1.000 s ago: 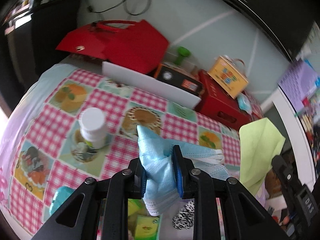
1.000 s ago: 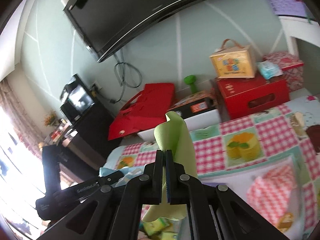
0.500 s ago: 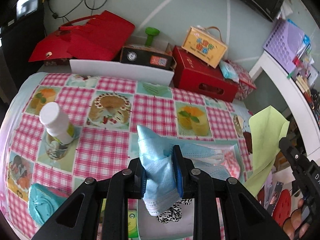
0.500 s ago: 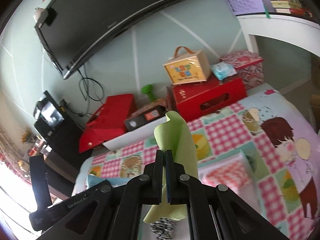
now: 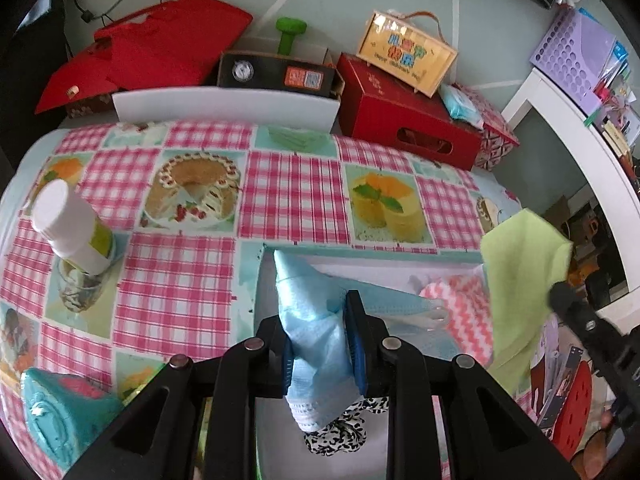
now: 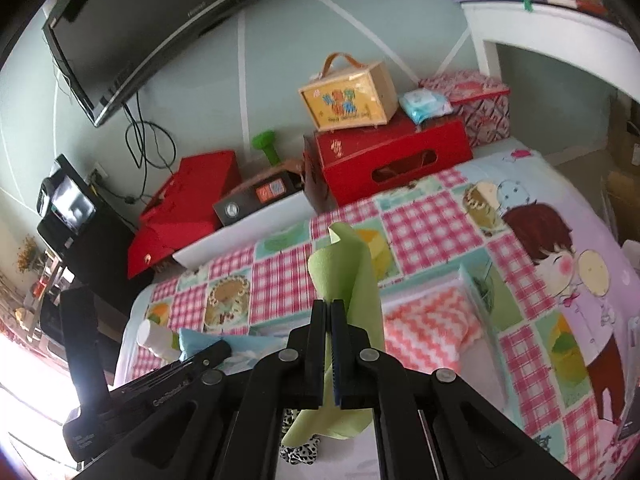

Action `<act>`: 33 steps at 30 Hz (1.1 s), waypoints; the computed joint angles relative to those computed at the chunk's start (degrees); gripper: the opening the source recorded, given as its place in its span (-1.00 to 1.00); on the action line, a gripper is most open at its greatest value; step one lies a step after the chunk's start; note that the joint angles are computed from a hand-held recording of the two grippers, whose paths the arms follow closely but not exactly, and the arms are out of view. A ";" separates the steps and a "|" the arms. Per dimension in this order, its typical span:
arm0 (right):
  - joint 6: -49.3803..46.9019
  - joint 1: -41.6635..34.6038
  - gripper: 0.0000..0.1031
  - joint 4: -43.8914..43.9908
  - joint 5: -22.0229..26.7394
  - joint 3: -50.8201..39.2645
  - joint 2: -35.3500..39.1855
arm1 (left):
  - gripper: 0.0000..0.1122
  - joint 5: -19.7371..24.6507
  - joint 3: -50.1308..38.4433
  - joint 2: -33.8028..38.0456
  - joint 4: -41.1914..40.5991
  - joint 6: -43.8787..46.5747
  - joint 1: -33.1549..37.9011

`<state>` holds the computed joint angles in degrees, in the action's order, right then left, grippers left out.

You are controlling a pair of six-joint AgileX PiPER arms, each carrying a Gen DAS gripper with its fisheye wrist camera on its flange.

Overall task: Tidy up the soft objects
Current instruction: 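Open the right tool to drop the green cloth in the tray while the left tool releases the mask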

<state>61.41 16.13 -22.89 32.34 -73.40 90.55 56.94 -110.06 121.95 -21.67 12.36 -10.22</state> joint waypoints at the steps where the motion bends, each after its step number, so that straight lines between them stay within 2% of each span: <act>1: -2.47 -0.59 -0.95 2.74 -0.21 -0.35 1.14 | -0.58 -0.03 -0.25 0.80 0.45 -0.20 -0.36; 8: -15.73 -4.05 -0.95 18.01 1.89 -3.87 10.69 | -0.58 2.63 -3.05 6.23 3.60 -2.08 -2.55; 15: -19.73 -5.31 -0.88 22.62 3.93 -5.11 14.78 | -0.57 2.68 -3.06 7.83 8.00 -4.36 -4.87; 20: -19.50 -5.10 -0.87 21.96 5.54 -6.10 15.79 | -0.54 3.49 -3.96 8.16 8.11 -4.61 -5.21; 28: -15.23 -3.62 -0.87 16.59 7.90 -8.11 15.17 | -0.19 4.61 -4.30 6.50 7.84 -5.02 -4.31; 33: -13.37 -2.94 -0.87 13.87 9.25 -8.76 14.81 | -0.17 5.86 -5.39 6.00 7.54 -5.33 -3.33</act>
<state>48.04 13.19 -9.02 41.59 -82.15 105.36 62.81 -115.45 127.94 -14.12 7.03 -13.54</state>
